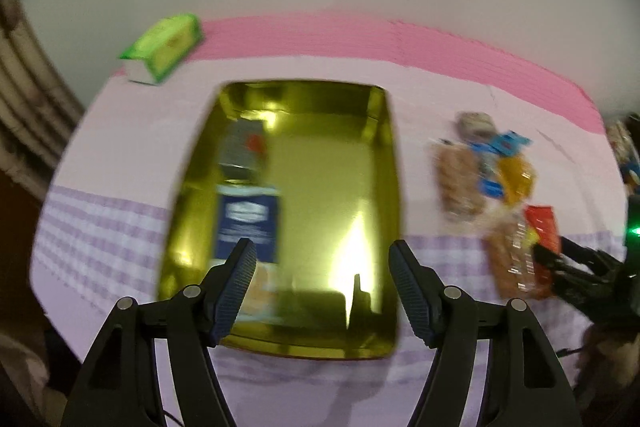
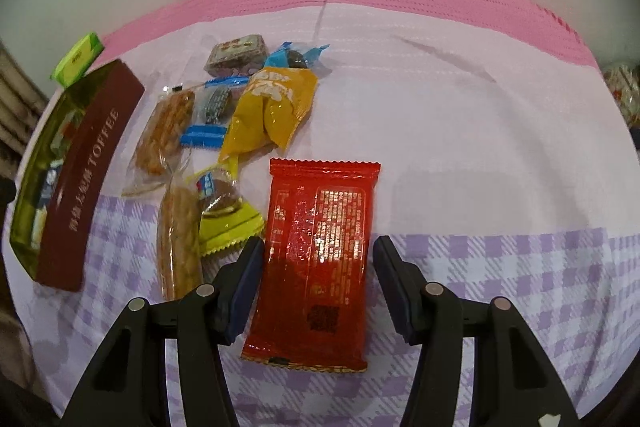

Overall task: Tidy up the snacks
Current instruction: 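Grasp the red wrapped snack with the right gripper, then grasp the clear peanut brittle bag with the left gripper while the right gripper holds the red snack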

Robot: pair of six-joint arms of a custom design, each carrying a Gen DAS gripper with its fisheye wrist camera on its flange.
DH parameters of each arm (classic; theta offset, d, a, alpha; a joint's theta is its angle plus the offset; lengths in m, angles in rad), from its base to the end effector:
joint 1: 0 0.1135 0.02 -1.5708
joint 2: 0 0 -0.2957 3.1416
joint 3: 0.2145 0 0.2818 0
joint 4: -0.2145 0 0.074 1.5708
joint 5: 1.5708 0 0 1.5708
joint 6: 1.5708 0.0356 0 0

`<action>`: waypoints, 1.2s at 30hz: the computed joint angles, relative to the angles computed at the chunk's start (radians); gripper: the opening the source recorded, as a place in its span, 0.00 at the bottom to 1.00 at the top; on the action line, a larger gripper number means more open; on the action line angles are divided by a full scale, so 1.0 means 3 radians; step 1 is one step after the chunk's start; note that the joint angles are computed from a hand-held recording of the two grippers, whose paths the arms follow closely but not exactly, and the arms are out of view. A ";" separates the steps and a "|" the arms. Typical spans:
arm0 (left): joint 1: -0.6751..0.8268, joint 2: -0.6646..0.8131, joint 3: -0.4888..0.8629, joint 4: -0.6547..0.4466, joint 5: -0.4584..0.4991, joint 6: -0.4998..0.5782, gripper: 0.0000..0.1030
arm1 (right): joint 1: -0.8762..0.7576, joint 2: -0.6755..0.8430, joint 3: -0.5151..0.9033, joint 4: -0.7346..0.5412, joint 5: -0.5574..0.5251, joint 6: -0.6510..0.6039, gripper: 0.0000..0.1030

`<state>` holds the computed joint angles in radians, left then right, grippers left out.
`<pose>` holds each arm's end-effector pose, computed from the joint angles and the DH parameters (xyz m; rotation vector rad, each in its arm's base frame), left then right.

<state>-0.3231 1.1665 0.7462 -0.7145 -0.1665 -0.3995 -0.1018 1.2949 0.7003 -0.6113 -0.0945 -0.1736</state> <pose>0.2158 -0.0660 0.2289 -0.1516 2.6725 -0.0007 0.2393 -0.0211 0.1912 -0.1234 2.7642 0.0595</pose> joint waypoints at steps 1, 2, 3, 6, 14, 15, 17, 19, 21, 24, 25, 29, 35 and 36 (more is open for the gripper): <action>-0.0093 0.0058 0.0015 0.0017 0.0024 -0.0066 0.67 | 0.0043 -0.0021 -0.0026 0.0027 0.0059 -0.0024 0.52; -0.0167 0.0100 0.0031 0.0024 0.0031 -0.0119 0.67 | 0.0077 -0.0046 -0.0057 0.0062 0.0116 -0.0054 0.50; -0.0260 0.0164 0.0060 0.0030 0.0033 -0.0180 0.67 | 0.0097 -0.0066 -0.0083 0.0097 0.0158 -0.0079 0.49; -0.0453 0.0317 0.0126 0.0052 0.0009 -0.0277 0.67 | 0.0094 -0.0100 -0.0130 0.0176 0.0174 -0.0152 0.46; -0.0728 0.0730 0.0307 0.0124 0.0233 -0.0466 0.67 | -0.0176 -0.0121 -0.0124 0.0154 0.0057 -0.0308 0.41; -0.0758 0.0796 0.0335 0.0136 0.0286 -0.0492 0.67 | -0.0236 -0.0112 -0.0115 0.0150 0.0046 -0.0336 0.41; -0.0779 0.0879 0.0368 0.0165 0.0383 -0.0523 0.67 | -0.0379 -0.0111 -0.0097 0.0121 0.0042 -0.0390 0.41; -0.0784 0.0959 0.0397 0.0234 0.0526 -0.0570 0.67 | -0.0564 -0.0079 -0.0055 0.0081 0.0004 -0.0445 0.40; -0.0804 0.1046 0.0443 0.0287 0.0612 -0.0618 0.67 | -0.0693 -0.0057 -0.0026 0.0057 0.0009 -0.0488 0.41; -0.0847 0.1187 0.0527 0.0376 0.0667 -0.0687 0.67 | -0.0839 -0.0048 -0.0008 0.0044 -0.0036 -0.0550 0.41; -0.0878 0.1243 0.0562 0.0406 0.0659 -0.0717 0.67 | -0.0845 -0.0050 -0.0010 0.0046 -0.0042 -0.0555 0.41; -0.0993 0.1450 0.0689 0.0472 0.0547 -0.0748 0.67 | -0.0805 -0.0091 -0.0057 0.0092 0.0008 -0.0562 0.42; -0.1097 0.1694 0.0775 0.0551 0.0447 -0.0771 0.67 | -0.0768 -0.0057 -0.0058 0.0125 0.0006 -0.0513 0.42; -0.1111 0.1721 0.0782 0.0553 0.0419 -0.0774 0.67 | -0.0770 -0.0051 -0.0053 0.0124 0.0003 -0.0525 0.42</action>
